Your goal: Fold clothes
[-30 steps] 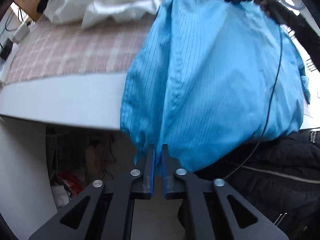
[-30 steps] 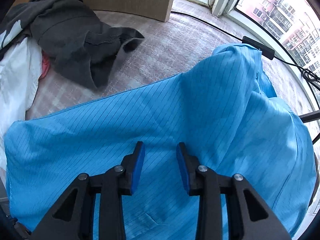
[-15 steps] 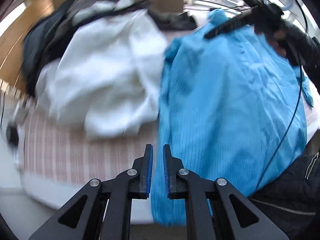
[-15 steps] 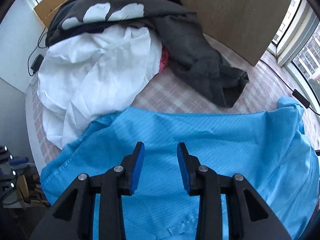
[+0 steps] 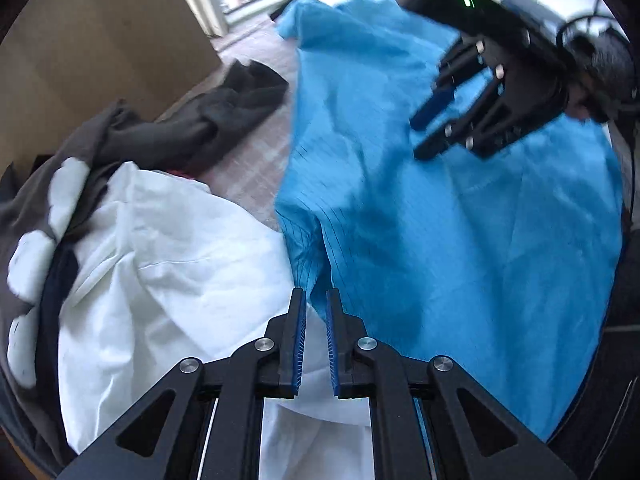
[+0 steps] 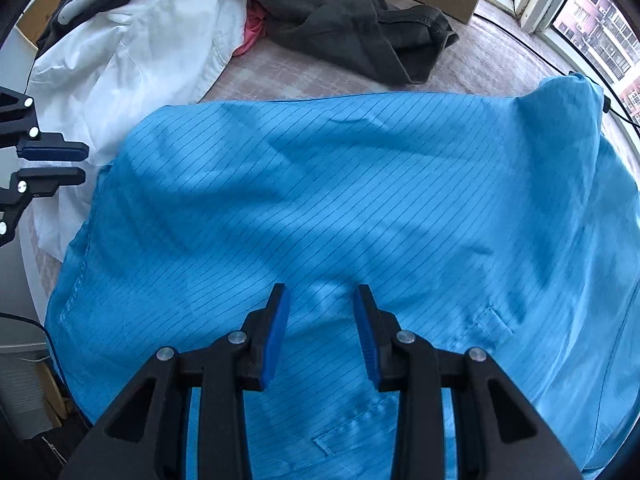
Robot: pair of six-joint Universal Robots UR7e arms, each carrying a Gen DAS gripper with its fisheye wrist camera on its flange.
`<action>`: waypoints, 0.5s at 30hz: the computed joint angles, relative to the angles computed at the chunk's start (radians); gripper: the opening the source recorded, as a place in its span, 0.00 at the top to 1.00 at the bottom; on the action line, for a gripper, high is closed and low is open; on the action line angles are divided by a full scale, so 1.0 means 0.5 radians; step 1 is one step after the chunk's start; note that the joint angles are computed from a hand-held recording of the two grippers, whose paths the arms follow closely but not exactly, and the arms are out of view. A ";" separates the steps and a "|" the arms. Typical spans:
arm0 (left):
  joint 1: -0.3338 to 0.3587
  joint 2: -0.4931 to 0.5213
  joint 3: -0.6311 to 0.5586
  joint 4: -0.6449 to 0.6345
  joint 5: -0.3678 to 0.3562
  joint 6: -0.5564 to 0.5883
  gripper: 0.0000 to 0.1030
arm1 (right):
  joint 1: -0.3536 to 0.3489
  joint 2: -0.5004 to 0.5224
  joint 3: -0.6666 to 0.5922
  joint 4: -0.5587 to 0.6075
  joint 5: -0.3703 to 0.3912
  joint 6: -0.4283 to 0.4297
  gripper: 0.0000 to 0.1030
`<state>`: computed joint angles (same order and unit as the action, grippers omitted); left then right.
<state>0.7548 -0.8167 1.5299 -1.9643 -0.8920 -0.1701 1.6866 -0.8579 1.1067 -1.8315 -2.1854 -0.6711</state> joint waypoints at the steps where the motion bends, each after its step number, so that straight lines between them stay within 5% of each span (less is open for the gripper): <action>1: 0.011 0.022 -0.006 -0.028 -0.005 0.056 0.89 | -0.001 -0.003 0.004 -0.002 0.003 0.014 0.68; 9: 0.013 0.117 -0.041 -0.121 0.166 0.344 0.88 | 0.004 -0.021 -0.006 0.067 0.011 0.081 0.67; 15: -0.010 0.117 0.006 -0.132 0.077 0.470 0.87 | 0.007 -0.043 -0.002 0.114 0.020 0.136 0.67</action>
